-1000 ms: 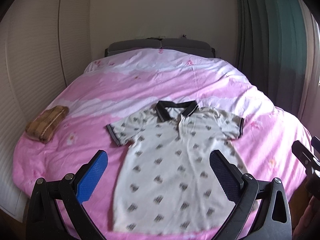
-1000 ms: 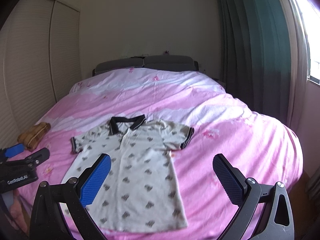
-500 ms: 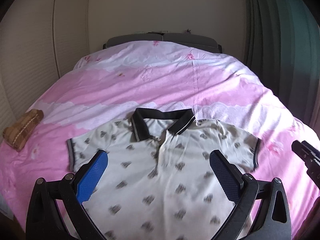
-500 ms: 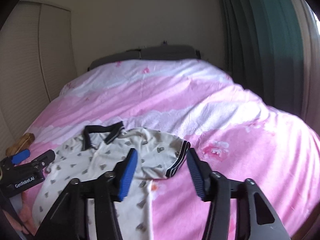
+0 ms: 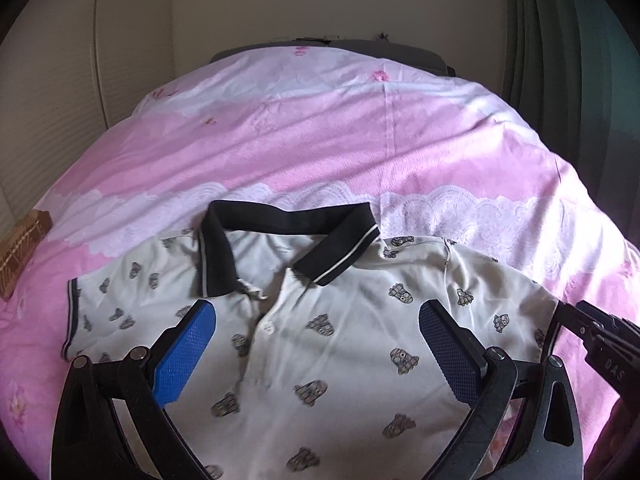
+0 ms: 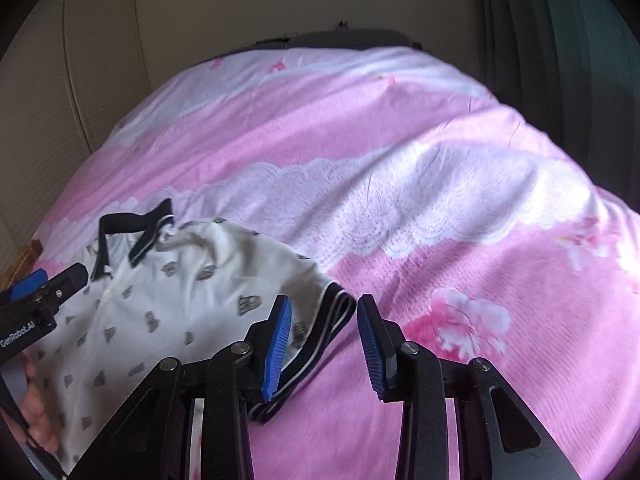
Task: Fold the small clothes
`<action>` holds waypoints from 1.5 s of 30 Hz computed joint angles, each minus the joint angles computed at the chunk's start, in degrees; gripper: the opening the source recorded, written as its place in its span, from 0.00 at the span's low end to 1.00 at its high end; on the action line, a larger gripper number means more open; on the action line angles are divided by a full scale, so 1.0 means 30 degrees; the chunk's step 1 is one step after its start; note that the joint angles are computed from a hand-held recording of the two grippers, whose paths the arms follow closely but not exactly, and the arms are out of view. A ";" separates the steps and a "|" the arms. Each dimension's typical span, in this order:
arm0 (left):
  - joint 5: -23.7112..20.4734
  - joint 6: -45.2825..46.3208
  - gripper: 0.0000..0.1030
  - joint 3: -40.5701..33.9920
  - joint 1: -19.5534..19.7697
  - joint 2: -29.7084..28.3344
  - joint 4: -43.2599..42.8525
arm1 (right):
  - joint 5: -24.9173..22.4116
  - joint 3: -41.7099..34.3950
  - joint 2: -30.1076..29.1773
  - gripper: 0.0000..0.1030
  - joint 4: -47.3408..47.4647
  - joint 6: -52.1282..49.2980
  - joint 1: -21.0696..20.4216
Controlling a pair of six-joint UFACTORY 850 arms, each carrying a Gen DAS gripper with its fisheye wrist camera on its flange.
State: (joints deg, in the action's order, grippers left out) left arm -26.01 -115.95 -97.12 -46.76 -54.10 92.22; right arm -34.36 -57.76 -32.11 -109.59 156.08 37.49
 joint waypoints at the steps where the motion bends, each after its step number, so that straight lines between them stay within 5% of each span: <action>1: 0.0011 0.0248 1.00 -0.0197 -0.0019 -0.0157 -0.0129 | 0.0356 -0.0088 -0.0151 0.35 -0.0609 0.0434 -0.0291; 6: 0.0167 0.0932 1.00 -0.0654 -0.0041 -0.0554 -0.0354 | 0.1171 -0.0348 -0.0646 0.35 -0.1936 0.1577 -0.1079; 11: 0.0087 0.0613 1.00 -0.0445 -0.0018 -0.0410 0.0180 | 0.2043 0.0080 -0.0619 0.35 -0.6430 0.5925 -0.1785; 13: -0.0003 0.0395 1.00 -0.0139 0.0040 -0.0186 0.0510 | 0.2230 0.0129 -0.0615 0.11 -0.7666 0.6945 -0.1924; 17: -0.0097 -0.0398 1.00 0.0628 0.0180 0.0401 0.1459 | 0.2279 0.0255 -0.0367 0.06 -0.8425 0.7715 -0.1864; 31: -0.0748 -0.3526 1.00 0.4486 0.1691 0.3207 0.4698 | 0.1683 -0.3376 -0.0410 0.06 0.3520 -0.4061 0.0693; 45: 0.0016 -0.7586 1.00 0.6469 0.3365 0.3588 0.9596 | -0.0202 -1.3498 -0.7553 0.06 1.6520 -1.7210 0.2230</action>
